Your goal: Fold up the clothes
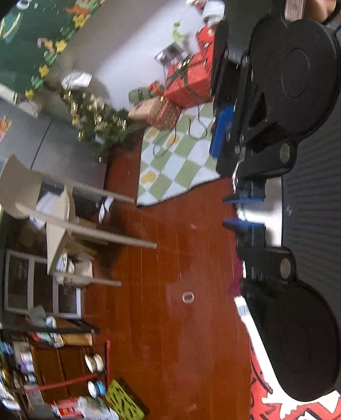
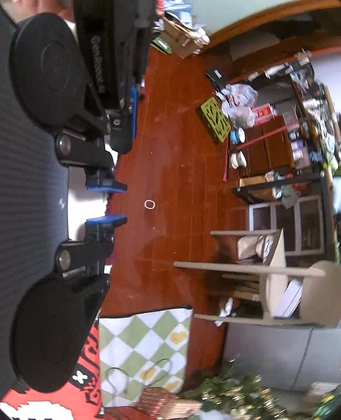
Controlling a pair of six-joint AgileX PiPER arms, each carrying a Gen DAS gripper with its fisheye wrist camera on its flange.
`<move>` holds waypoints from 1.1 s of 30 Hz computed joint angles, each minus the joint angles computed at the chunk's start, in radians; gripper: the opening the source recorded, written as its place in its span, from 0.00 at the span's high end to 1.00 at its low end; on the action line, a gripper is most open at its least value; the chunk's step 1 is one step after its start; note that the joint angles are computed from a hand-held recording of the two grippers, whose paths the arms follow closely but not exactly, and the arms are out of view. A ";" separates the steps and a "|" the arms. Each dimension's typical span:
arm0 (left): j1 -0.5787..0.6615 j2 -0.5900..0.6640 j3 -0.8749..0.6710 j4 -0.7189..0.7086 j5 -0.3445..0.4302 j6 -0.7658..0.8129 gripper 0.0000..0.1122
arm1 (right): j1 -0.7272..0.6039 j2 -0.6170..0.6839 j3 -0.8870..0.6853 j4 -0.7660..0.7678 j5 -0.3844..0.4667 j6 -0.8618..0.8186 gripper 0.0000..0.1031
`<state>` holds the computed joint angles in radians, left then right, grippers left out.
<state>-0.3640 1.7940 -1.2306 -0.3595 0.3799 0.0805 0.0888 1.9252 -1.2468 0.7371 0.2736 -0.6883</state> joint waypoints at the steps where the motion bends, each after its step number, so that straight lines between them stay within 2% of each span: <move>1: 0.006 -0.015 0.006 -0.009 0.001 0.000 0.89 | -0.004 0.006 -0.013 0.007 0.008 0.006 0.80; 2: 0.018 -0.030 0.015 -0.059 0.002 0.039 0.89 | -0.014 -0.011 -0.006 0.037 0.020 -0.028 0.80; 4: 0.055 -0.058 0.041 -0.224 0.007 0.192 0.88 | -0.043 -0.047 0.021 0.192 0.046 -0.202 0.80; 5: 0.068 -0.072 0.047 -0.260 0.019 0.226 0.86 | -0.064 -0.072 0.043 0.256 0.066 -0.277 0.80; 6: 0.080 -0.088 0.048 -0.256 0.050 0.234 0.86 | -0.083 -0.096 0.063 0.294 0.082 -0.324 0.80; 8: 0.091 -0.128 0.065 -0.209 0.091 0.234 0.86 | -0.112 -0.129 0.087 0.273 0.116 -0.327 0.80; 11: 0.110 -0.220 0.166 -0.206 0.094 0.309 0.87 | -0.157 -0.195 0.168 0.274 0.137 -0.403 0.81; 13: 0.117 -0.274 0.246 -0.220 0.060 0.355 0.87 | -0.181 -0.222 0.220 0.313 0.151 -0.484 0.86; 17: 0.116 -0.286 0.310 -0.218 -0.012 0.390 0.90 | -0.169 -0.209 0.254 0.325 0.137 -0.502 0.96; 19: 0.114 -0.243 0.291 -0.215 -0.036 0.387 0.93 | -0.130 -0.185 0.245 0.321 0.090 -0.498 0.96; 22: 0.111 -0.188 0.263 -0.233 -0.076 0.397 0.94 | -0.095 -0.136 0.212 0.426 0.039 -0.546 0.97; 25: 0.121 -0.141 0.229 -0.330 -0.100 0.444 0.95 | -0.089 -0.079 0.149 0.405 0.033 -0.442 0.97; 27: 0.128 -0.123 0.200 -0.349 -0.090 0.435 0.95 | -0.088 -0.050 0.114 0.370 0.034 -0.344 0.96; 31: 0.168 -0.160 0.192 -0.471 -0.053 0.544 0.94 | -0.152 -0.080 0.114 0.494 0.104 -0.454 0.95; 33: 0.205 -0.197 0.203 -0.478 -0.011 0.564 0.94 | -0.209 -0.113 0.116 0.468 0.161 -0.453 0.95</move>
<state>-0.1589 1.5967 -1.0279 -0.8376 0.3693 0.6445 -0.1199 1.8127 -1.1309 1.2047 0.4346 -1.1408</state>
